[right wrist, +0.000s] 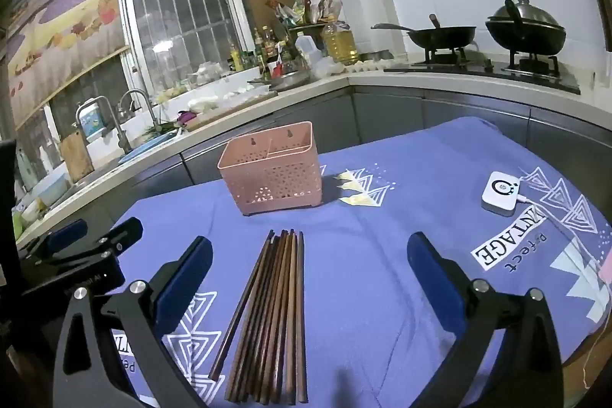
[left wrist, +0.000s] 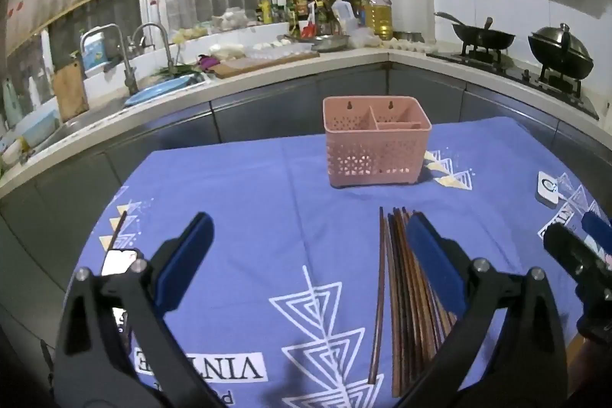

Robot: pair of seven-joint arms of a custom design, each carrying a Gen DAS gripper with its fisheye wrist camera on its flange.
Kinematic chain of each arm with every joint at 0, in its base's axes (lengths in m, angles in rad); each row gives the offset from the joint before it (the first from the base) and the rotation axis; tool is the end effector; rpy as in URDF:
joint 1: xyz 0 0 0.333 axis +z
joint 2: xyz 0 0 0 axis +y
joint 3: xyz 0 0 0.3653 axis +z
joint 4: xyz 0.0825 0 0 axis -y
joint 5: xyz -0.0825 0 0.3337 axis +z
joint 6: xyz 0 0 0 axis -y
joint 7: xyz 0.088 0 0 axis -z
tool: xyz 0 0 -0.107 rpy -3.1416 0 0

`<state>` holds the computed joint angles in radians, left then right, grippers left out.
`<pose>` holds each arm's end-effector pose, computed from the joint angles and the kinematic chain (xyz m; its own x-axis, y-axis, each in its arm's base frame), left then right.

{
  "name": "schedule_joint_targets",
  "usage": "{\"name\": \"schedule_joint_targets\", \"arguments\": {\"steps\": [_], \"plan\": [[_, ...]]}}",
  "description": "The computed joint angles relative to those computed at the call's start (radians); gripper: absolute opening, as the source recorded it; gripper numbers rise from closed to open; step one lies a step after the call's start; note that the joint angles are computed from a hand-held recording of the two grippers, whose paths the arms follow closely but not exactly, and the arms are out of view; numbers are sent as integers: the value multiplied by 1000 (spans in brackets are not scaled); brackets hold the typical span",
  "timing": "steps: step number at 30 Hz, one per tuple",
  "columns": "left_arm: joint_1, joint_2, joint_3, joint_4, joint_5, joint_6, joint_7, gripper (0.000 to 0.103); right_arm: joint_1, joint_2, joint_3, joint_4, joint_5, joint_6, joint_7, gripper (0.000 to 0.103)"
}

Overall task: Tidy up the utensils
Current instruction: 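Move both tools toward the bundle of brown wooden chopsticks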

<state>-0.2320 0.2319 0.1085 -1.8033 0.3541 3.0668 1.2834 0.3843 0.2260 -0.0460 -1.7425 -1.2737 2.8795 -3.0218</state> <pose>0.6246 -0.1142 0.6101 -0.1365 -0.9861 -0.0946 -0.4937 0.1505 -0.8565 0.5699 0.2621 0.5835 -0.0733 -0.9640 -0.2555 -0.4378 0.2613 -0.8602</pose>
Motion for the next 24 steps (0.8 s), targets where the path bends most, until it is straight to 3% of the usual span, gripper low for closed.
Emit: {"name": "schedule_joint_targets", "arguments": {"steps": [7, 10, 13, 16, 19, 20, 22, 24], "plan": [[27, -8, -52, 0, -56, -10, 58, 97, 0, -1, -1, -11, 22, 3, -16, 100], [30, -47, -57, -39, -72, 29, 66, 97, 11, 2, 2, -19, 16, -15, -5, 100], [95, -84, -112, -132, -173, 121, 120, 97, 11, -16, 13, -54, 47, -35, -25, 100], [33, -122, -36, -200, -183, 160, 70, 97, 21, -47, 28, -97, 57, -75, -17, 100], [85, -162, -93, -274, -284, 177, 105, 97, -7, -69, 28, -133, 76, -58, -27, 100], [76, -172, -81, -292, -280, 170, 93, 97, -7, -77, 29, -144, 54, -64, -1, 100], [26, -184, -9, -306, -146, 146, -30, 97, -9, -86, 33, -154, 8, -73, 62, 100], [20, -198, 9, -326, -39, 138, -121, 97, -14, -91, 43, -157, -14, -75, 91, 100]]}}
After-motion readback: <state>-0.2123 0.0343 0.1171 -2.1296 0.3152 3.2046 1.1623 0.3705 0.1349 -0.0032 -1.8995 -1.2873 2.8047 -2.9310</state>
